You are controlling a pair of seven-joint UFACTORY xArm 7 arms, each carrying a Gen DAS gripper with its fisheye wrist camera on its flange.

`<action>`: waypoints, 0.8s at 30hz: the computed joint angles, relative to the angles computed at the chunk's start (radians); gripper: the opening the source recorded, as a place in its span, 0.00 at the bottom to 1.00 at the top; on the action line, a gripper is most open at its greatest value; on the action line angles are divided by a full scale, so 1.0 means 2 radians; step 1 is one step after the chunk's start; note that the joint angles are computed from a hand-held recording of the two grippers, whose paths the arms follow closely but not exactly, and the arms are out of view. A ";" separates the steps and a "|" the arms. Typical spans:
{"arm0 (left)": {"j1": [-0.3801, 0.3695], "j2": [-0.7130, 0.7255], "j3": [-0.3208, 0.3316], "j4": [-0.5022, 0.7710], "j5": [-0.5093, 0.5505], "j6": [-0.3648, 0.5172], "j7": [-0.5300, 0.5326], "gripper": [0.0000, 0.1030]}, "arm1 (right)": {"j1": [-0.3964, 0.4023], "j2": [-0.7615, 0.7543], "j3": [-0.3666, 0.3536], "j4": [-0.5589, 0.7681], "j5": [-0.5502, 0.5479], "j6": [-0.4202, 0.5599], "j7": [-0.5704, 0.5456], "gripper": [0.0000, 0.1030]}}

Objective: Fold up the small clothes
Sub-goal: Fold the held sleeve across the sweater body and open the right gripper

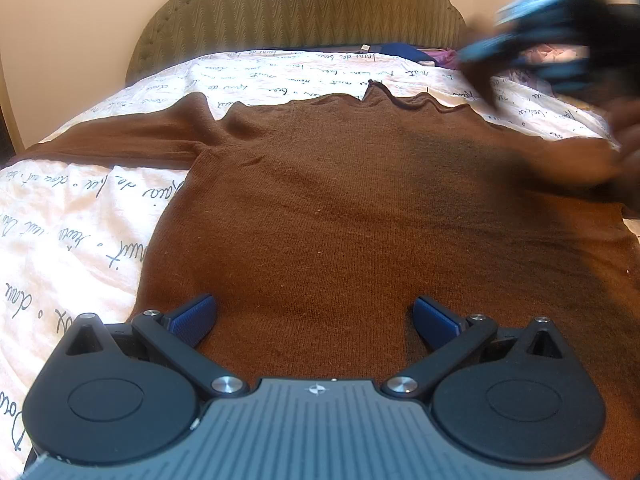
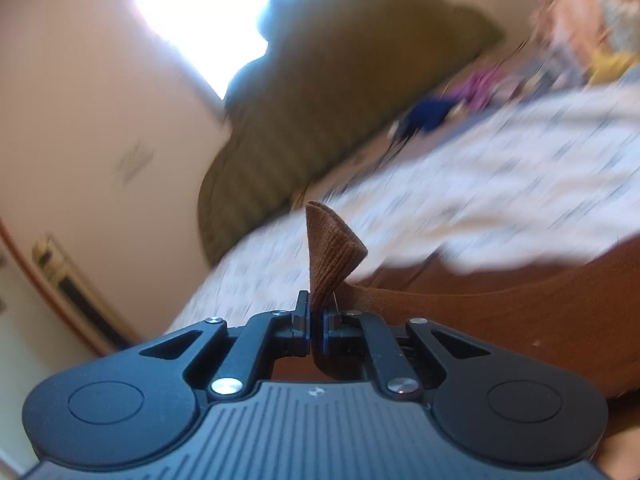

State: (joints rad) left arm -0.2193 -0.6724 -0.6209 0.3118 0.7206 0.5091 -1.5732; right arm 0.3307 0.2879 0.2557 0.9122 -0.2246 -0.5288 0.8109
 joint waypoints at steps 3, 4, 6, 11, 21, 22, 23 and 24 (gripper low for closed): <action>-0.001 0.000 0.000 0.000 0.000 0.000 -0.001 1.00 | 0.125 0.057 -0.059 0.064 0.121 0.071 -0.110 0.11; 0.000 0.000 0.000 0.000 0.001 0.000 -0.002 1.00 | 0.145 0.069 -0.070 0.078 0.144 0.097 -0.127 0.22; -0.001 0.000 0.000 0.000 0.001 0.000 -0.002 1.00 | 0.122 0.076 -0.043 0.070 0.146 0.110 -0.121 0.28; -0.011 -0.034 0.034 -0.028 -0.004 -0.052 0.010 1.00 | 0.102 -0.017 -0.027 -0.071 0.177 -0.017 -0.100 0.83; 0.091 0.150 0.158 0.046 -0.049 -0.306 0.051 0.77 | 0.093 -0.080 -0.010 -0.234 0.212 -0.106 -0.140 0.82; 0.064 0.184 0.186 0.068 -0.059 -0.295 0.067 0.72 | 0.094 -0.080 -0.011 -0.232 0.214 -0.105 -0.143 0.82; 0.050 0.219 0.200 0.088 -0.076 -0.287 0.088 0.71 | 0.094 -0.078 -0.011 -0.229 0.211 -0.102 -0.147 0.83; 0.056 0.241 0.194 0.105 -0.073 -0.287 0.088 0.71 | 0.092 -0.075 -0.011 -0.229 0.204 -0.102 -0.144 0.83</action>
